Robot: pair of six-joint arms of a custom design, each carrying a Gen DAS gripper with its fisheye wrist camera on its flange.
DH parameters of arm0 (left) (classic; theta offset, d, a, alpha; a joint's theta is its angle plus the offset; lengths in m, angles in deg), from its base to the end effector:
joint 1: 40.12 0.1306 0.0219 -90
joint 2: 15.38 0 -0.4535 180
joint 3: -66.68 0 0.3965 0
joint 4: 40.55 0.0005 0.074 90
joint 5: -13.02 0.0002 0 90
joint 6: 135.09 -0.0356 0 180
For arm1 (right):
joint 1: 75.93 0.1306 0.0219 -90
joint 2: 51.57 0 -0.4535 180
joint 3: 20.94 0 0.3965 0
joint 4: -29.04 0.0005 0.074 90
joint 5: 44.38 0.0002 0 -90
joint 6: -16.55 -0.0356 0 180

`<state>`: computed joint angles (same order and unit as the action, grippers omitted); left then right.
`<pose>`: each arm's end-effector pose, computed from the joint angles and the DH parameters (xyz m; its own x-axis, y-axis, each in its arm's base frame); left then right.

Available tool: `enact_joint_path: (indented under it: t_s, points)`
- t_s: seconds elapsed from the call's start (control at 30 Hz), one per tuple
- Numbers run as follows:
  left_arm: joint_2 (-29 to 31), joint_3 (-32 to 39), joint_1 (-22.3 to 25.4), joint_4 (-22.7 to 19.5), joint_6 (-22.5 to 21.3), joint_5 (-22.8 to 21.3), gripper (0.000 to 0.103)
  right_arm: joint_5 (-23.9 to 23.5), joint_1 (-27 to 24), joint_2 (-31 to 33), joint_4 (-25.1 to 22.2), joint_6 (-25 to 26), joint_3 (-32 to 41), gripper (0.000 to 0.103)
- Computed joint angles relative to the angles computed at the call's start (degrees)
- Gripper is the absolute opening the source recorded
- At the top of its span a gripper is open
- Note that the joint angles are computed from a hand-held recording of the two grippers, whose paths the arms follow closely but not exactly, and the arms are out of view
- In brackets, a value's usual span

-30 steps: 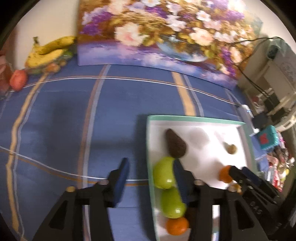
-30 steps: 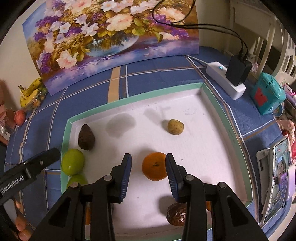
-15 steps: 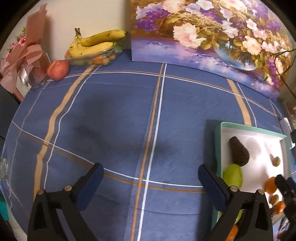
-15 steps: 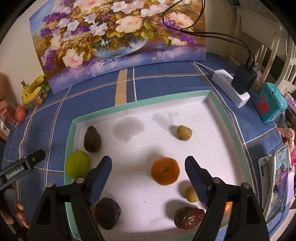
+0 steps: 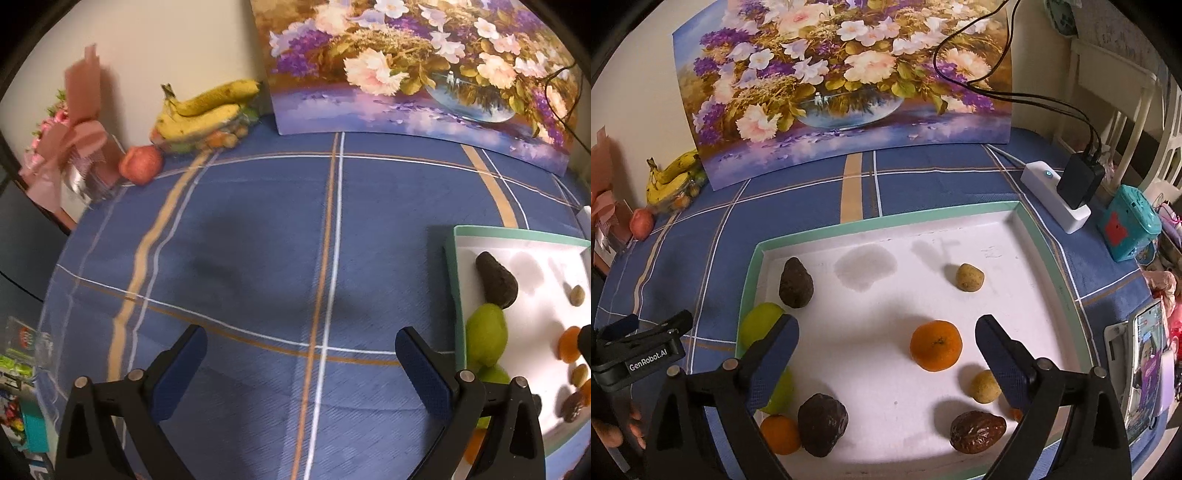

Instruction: Organize fruits

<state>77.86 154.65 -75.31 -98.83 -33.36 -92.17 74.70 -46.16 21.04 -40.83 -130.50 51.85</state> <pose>0.4059 -0.2754 0.4499 -0.8101 0.3312 -0.4838 0.3024 0.9430 0.1391 0.2859 0.1430 0.4660 -0.6840 0.4536 -0.5713 0.5267 0.8489 0.0433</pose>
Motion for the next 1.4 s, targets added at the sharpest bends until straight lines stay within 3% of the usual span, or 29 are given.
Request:
enact_joint_path:
  t_s: [0.13, 0.3, 0.57, 0.73, 1.0, 1.4]
  points:
    - [-1.35, -0.71, 0.11, 0.27, 0.86, -0.96, 0.103, 0.70, 0.59, 0.08, -1.79, -1.04, 0.42, 0.097]
    - [-1.93, -0.53, 0.55, -2.43, 3.40, -1.27, 0.103, 2.09, 2.14, -0.44, -3.07, -2.91, 0.84, 0.097]
    - [-5.22, -3.12, 0.78, -3.17, 2.00, -3.10, 0.103, 3.61, 6.23, 0.23, -5.03, -6.24, 2.02, 0.097]
    - [-8.33, -5.51, 2.09, -4.87, 0.61, 0.59, 0.103, 4.17, 10.24, -0.23, -7.92, -10.94, 1.91, 0.097]
    - [-14.86, -11.50, 2.36, -4.23, -1.72, 1.21, 0.103, 3.98, 18.14, 0.01, -13.18, -20.11, 1.34, 0.097]
    - [-18.47, -13.65, 4.69, -4.61, -1.84, 4.67, 0.103, 1.24, 24.91, 0.75, -14.69, -27.48, -0.27, 0.097]
